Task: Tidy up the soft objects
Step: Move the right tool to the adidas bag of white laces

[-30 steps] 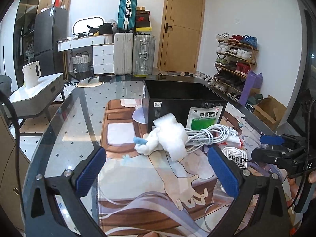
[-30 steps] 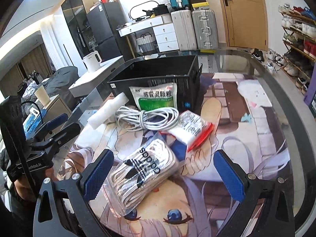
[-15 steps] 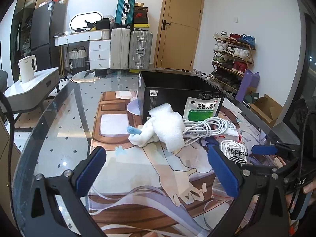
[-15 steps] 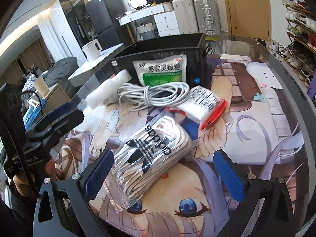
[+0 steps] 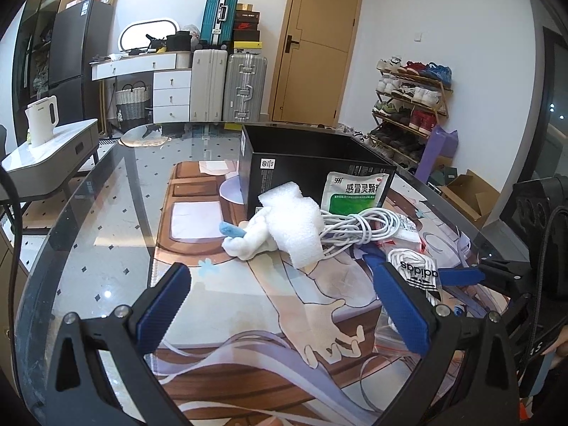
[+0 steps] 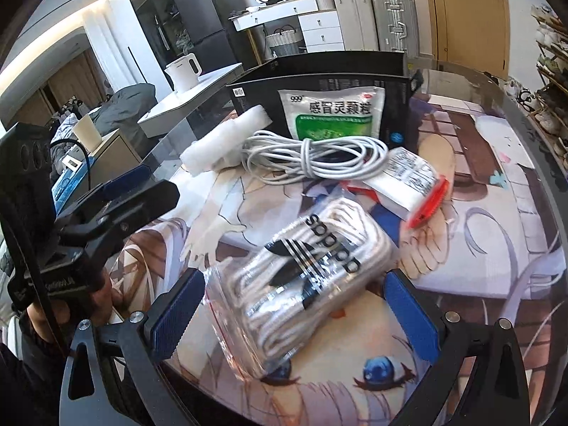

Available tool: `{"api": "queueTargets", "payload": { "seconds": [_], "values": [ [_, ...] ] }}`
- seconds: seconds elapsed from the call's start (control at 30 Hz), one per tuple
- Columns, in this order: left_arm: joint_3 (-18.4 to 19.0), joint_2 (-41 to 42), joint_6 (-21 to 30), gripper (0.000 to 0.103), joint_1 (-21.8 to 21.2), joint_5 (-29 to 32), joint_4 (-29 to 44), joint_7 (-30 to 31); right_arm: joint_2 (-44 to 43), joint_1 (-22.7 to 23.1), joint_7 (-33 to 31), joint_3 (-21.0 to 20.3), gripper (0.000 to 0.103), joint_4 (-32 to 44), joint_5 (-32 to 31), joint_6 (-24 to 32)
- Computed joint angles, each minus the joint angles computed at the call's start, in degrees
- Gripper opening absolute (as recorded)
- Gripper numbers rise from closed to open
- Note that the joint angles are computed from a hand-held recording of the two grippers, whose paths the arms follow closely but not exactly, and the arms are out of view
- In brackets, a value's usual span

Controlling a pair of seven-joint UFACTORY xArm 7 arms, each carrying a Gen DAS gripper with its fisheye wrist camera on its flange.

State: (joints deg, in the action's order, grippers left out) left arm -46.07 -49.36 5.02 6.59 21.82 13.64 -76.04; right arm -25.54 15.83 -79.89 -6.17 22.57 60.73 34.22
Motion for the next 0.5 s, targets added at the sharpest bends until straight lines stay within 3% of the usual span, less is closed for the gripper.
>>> {"api": "queueTargets", "payload": {
  "seconds": [0.5],
  "values": [
    [1.15, 0.45, -1.54, 0.103, -0.2, -1.12, -0.93, 0.72, 4.39, 5.03, -1.24, 4.04, 0.102, 1.5, 6.87, -11.55]
  ]
}}
